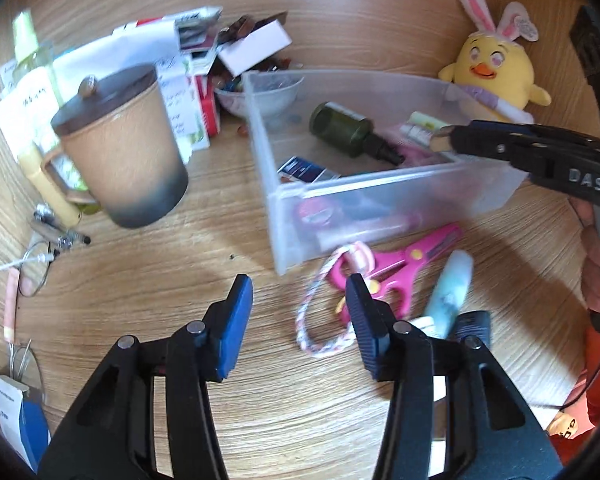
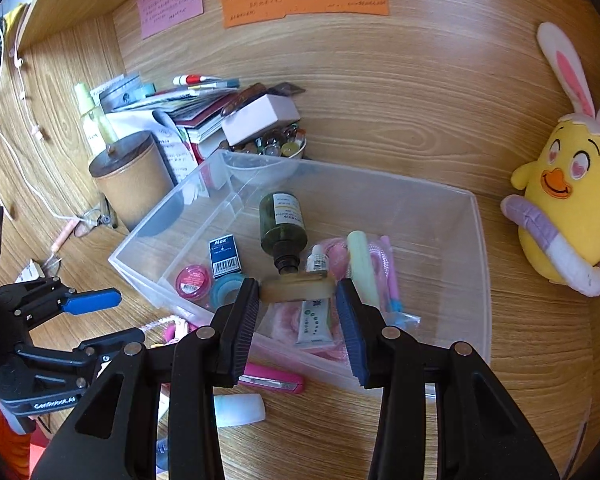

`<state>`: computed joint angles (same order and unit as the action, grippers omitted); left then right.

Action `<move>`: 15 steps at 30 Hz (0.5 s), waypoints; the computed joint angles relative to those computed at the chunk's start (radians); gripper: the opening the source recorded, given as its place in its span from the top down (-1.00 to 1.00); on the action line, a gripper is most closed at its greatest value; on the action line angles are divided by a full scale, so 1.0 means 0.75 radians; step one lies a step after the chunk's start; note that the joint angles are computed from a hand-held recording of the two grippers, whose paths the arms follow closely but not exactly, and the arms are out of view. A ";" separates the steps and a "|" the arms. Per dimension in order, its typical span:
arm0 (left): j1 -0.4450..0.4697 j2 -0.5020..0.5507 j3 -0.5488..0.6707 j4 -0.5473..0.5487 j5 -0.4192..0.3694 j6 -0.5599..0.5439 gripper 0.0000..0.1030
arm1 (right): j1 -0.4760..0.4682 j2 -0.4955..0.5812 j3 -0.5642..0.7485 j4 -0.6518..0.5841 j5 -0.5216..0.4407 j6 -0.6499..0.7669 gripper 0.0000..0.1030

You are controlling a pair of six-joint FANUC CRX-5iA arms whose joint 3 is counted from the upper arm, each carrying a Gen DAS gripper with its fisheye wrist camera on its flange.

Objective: Organize objects
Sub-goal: 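Carry the bracelet toward the box with left tool while right drops the brown block in, then drop the bracelet into the box with left tool while right moves to the purple bottle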

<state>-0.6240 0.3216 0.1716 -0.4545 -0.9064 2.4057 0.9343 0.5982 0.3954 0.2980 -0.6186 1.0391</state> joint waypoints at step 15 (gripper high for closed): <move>0.086 0.007 -0.092 0.217 0.156 -0.177 0.85 | 0.051 -0.167 -0.242 0.104 0.099 -0.100 0.04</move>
<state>-0.5594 0.3272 0.1029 -0.2916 -0.7897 2.2727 0.9725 0.4733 0.2142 0.3763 -0.5441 0.9639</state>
